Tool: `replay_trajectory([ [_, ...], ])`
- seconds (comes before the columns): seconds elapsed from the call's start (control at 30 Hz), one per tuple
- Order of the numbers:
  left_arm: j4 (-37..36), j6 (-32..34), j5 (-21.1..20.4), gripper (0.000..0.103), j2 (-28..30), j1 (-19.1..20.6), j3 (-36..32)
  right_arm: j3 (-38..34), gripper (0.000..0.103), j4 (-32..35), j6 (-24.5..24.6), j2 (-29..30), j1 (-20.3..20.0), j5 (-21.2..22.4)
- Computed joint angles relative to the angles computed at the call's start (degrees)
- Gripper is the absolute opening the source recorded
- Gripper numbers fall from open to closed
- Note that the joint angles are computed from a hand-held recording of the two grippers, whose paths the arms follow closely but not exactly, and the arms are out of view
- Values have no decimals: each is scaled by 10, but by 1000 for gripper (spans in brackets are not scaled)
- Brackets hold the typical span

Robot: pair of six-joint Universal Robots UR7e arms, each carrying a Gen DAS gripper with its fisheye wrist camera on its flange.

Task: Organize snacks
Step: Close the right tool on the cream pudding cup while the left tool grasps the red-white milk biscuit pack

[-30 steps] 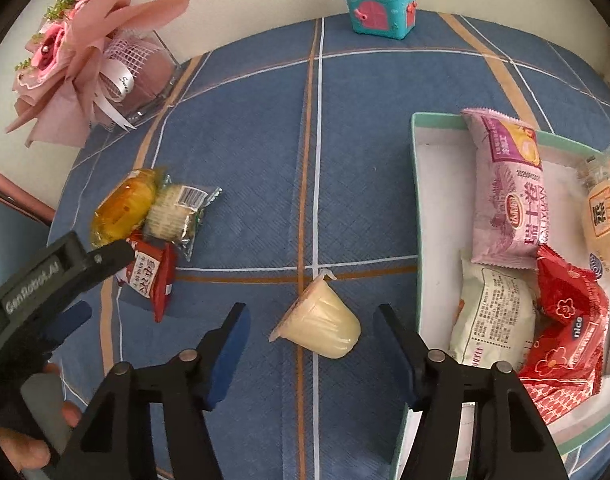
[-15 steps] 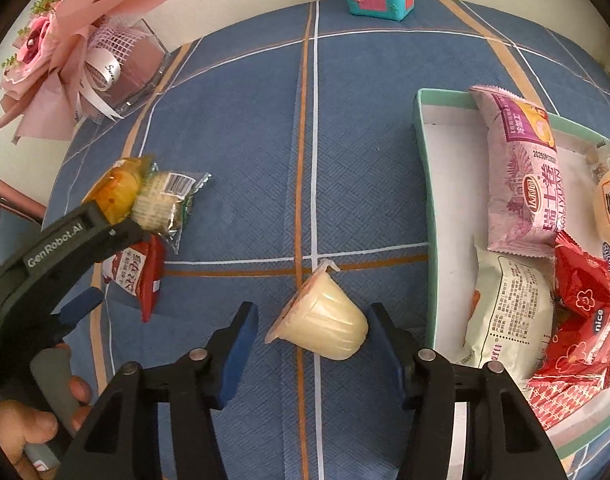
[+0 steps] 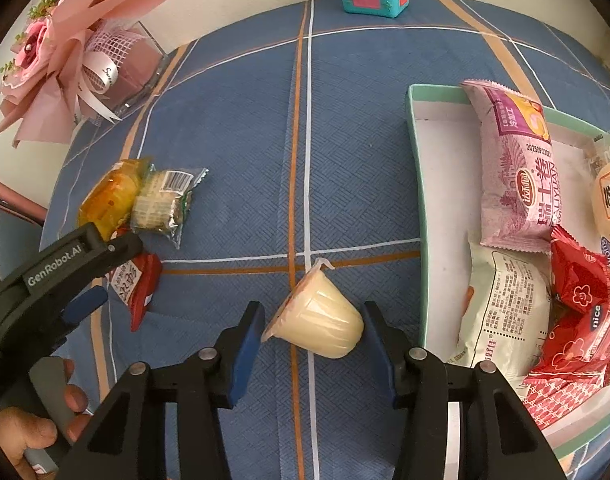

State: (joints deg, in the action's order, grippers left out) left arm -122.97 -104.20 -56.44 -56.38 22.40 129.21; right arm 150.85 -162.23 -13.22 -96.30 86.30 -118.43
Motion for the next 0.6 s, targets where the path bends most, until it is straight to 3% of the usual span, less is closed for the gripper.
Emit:
replay_trajectory([
  [0.23, 98, -11, -7, 80, 17, 8, -43, 1, 52, 15, -3, -19, -10, 10],
  [0.37, 105, -11, -21, 80, 23, 18, -44, 1, 52, 18, 0, -23, -14, 15],
  [0.47, 85, -3, -20, 74, 22, 22, -36, 2, 52, 14, -2, -24, -17, 18],
  [0.6, 81, 12, -13, 55, 28, 20, -42, 2, 52, 13, -7, -29, -20, 23],
])
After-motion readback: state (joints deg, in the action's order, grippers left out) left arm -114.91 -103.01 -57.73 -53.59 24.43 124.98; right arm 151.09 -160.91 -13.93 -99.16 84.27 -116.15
